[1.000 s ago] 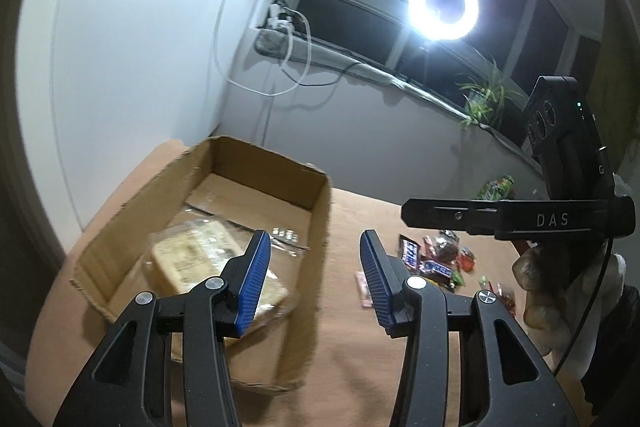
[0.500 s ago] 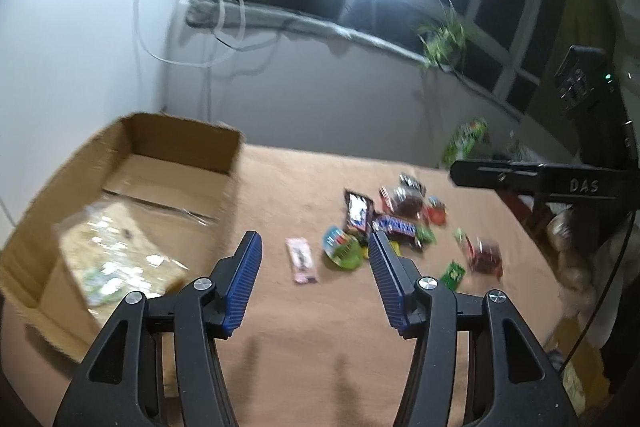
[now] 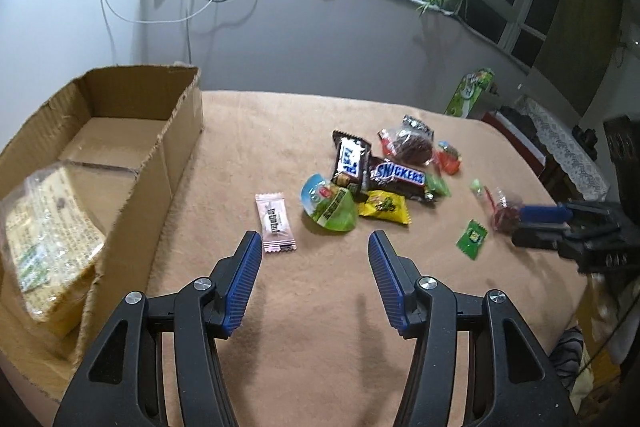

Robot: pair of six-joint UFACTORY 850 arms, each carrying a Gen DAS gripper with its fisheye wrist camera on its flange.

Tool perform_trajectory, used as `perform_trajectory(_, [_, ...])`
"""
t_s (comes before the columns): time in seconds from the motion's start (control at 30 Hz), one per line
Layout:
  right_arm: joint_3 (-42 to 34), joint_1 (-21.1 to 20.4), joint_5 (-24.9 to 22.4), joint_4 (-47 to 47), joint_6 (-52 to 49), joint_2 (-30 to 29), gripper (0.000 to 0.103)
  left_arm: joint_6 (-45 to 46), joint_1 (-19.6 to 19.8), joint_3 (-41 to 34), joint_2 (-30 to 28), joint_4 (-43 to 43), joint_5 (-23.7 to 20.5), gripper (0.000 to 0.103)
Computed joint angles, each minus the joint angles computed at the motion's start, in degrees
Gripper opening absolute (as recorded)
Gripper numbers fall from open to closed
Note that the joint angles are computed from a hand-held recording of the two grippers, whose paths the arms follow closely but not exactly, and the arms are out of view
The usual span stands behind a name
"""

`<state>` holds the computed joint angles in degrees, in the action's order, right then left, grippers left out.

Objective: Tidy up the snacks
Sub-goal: 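Move both tools back over the scattered snacks, then grasp the pink candy with the left tool while the right tool grasps the green candy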

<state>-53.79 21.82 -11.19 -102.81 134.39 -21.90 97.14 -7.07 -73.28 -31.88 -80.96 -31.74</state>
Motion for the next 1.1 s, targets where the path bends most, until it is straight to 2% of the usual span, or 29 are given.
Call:
perform_trajectory(0.07, [-0.23, -0.18, 1.72, -3.81, 4.64, -0.88, 0.065, -1.06, -0.19, -0.70, -0.59, 0.98, 0.53, 0.055])
perform_trajectory(0.17, [-1.22, -0.33, 2.54, 0.05, 1.18, -2.52, 0.065, -4.59, -0.33, -2.33, -1.91, 3.68, 0.65, 0.055])
perform_trajectory(0.27, [-1.74, -0.64, 2.56, -4.12, 5.81, -3.48, 0.065, -7.14, -0.68, -3.85, -3.07, 6.03, 0.92, 0.055])
perform_trajectory(0.47, [-4.50, -0.82, 2.80, 2.98, -1.77, -5.95, 0.053, -9.96, -1.63, -6.16, -4.79, 9.19, 3.14, 0.054])
perform_trajectory(0.67, [-7.29, 0.14, -1.67, 7.18, -6.60, -8.42, 0.052, -10.38, -2.16, -7.41, -5.87, 10.50, 4.62, 0.049])
perform_trajectory(0.83, [-10.10, 2.36, -7.87, 15.75, -18.00, -10.75, 0.052, -11.47, -2.39, -8.26, -6.62, 12.01, 4.85, 0.045])
perform_trajectory(0.93, [-11.10, 3.15, -10.75, 16.94, -20.73, -11.62, 0.048, -12.09, -2.53, -8.87, -7.05, 12.51, 5.17, 0.041])
perform_trajectory(1.03, [-11.12, 3.31, -11.37, 15.83, -20.23, -11.68, 0.045, -10.88, -2.79, -8.55, -6.89, 12.07, 6.12, 0.038])
perform_trajectory(1.1, [-11.11, 3.29, -11.62, 15.51, -20.23, -11.72, 0.038, -10.39, -2.80, -8.45, -6.82, 11.89, 6.15, 0.033])
